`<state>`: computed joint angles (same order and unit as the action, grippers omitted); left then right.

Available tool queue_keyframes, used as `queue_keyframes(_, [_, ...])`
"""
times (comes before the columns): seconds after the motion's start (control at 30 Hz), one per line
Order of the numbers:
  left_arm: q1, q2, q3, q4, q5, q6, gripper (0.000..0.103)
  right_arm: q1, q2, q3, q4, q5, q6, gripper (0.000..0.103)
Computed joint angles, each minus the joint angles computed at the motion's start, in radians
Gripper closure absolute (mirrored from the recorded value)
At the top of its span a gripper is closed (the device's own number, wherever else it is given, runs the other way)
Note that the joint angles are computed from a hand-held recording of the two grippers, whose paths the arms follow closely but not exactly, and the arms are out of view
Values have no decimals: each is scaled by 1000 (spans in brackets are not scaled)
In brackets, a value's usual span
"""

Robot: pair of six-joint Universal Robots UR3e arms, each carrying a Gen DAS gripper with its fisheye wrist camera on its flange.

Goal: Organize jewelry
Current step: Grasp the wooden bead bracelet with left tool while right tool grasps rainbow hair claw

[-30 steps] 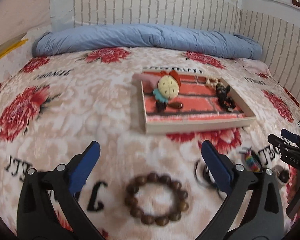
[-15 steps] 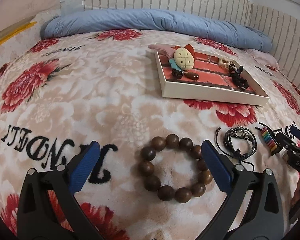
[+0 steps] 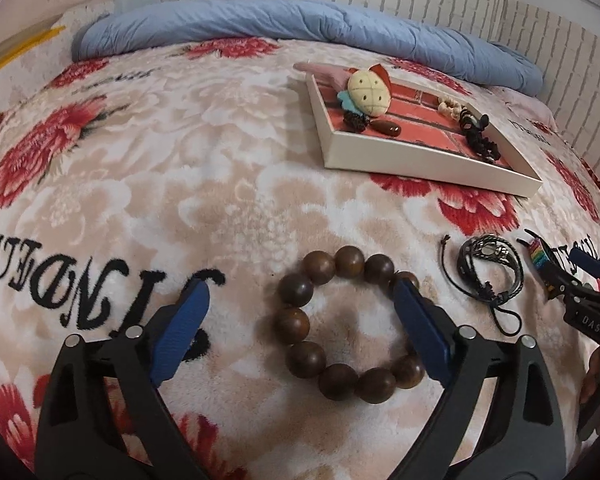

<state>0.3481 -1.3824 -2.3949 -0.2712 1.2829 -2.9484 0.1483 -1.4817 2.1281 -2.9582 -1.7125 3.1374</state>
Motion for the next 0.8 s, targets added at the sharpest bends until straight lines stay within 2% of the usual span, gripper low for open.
queue_keyframes(0.1, [3, -25, 16, -17, -4, 1, 21, -8, 9, -15, 21, 10, 2, 34])
queue_keyframes(0.2, [-14, -52, 29, -9, 16, -4, 21, -22, 15, -25, 41, 29, 3, 39])
queue_keyframes(0.33, [-26, -77, 44, -5, 43, -17, 32, -18, 31, -44, 55, 32, -3, 42])
queue_keyframes(0.47, [-46, -109, 67, -2, 71, -27, 32, -30, 45, -66, 81, 58, -4, 46])
queue_keyframes(0.57, [-68, -122, 74, 10, 101, -32, 32, -38, 46, -65, 79, 76, -10, 52])
queue_keyframes(0.67, [-58, -114, 70, 4, 91, -29, 34, -33, 43, -56, 63, 80, -19, 61])
queue_keyframes(0.8, [-69, -104, 62, 11, 107, -26, 44, -27, 40, -50, 50, 78, -26, 64])
